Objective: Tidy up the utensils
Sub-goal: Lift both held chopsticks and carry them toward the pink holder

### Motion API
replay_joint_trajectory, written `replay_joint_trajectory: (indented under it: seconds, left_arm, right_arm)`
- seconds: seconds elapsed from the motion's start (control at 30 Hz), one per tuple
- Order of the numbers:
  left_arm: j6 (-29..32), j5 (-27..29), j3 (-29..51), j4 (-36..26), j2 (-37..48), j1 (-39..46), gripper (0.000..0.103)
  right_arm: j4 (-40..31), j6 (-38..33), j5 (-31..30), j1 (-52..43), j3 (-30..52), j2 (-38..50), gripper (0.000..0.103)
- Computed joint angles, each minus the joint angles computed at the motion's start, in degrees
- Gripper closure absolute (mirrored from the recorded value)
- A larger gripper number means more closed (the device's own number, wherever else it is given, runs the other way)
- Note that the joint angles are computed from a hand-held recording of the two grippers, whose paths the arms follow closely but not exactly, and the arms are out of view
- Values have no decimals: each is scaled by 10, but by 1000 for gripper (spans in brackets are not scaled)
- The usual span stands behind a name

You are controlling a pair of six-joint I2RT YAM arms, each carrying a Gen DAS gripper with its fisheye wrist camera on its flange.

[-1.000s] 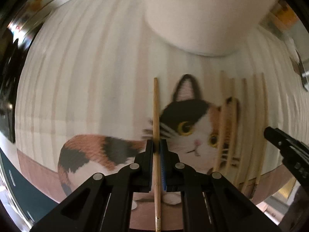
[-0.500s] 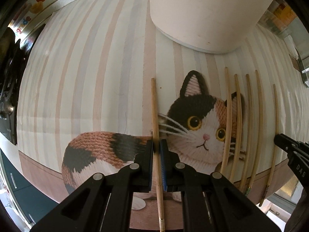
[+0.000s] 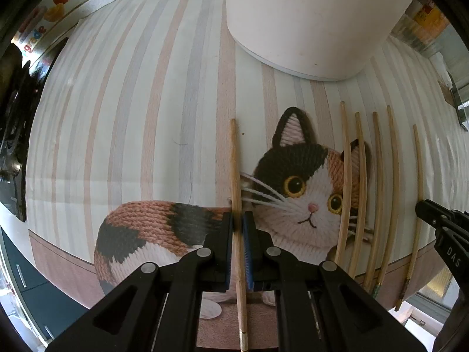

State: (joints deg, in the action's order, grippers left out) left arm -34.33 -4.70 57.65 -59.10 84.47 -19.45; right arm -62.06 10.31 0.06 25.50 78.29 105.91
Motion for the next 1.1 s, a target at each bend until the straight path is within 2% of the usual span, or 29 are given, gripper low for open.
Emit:
replay_joint_trajectory:
  seconds: [0.13,0.23,0.37,0.63,0.67,0.87,1.1]
  left_arm:
    - [-8,-12,6,-9,-3,-1,98]
    - [-15,-28,20,-26,-28,0,99]
    - [-23,-37,50,-51,-63,10,99]
    - [-28,-68,145,-106,-116,44,99]
    - [-21,-70,155,-109,-120,53,99]
    - [2,-107,268,-135,-116,81,99]
    - [60,-130,470,-171,-56,126,99]
  right_arm:
    - [16,21,-1,7,-17,-10,96]
    - [42,34,-10,-1,-50,-31,96]
    - [49,30,-17,-24,-56,-71,96]
    - [53,31,-29,-42,-22,-139,96]
    - [58,48,-24,-27,-15,-136,96]
    - [75,69,-33,-26,61,-124,96]
    - [41,76,-39,-17,257,-59,96]
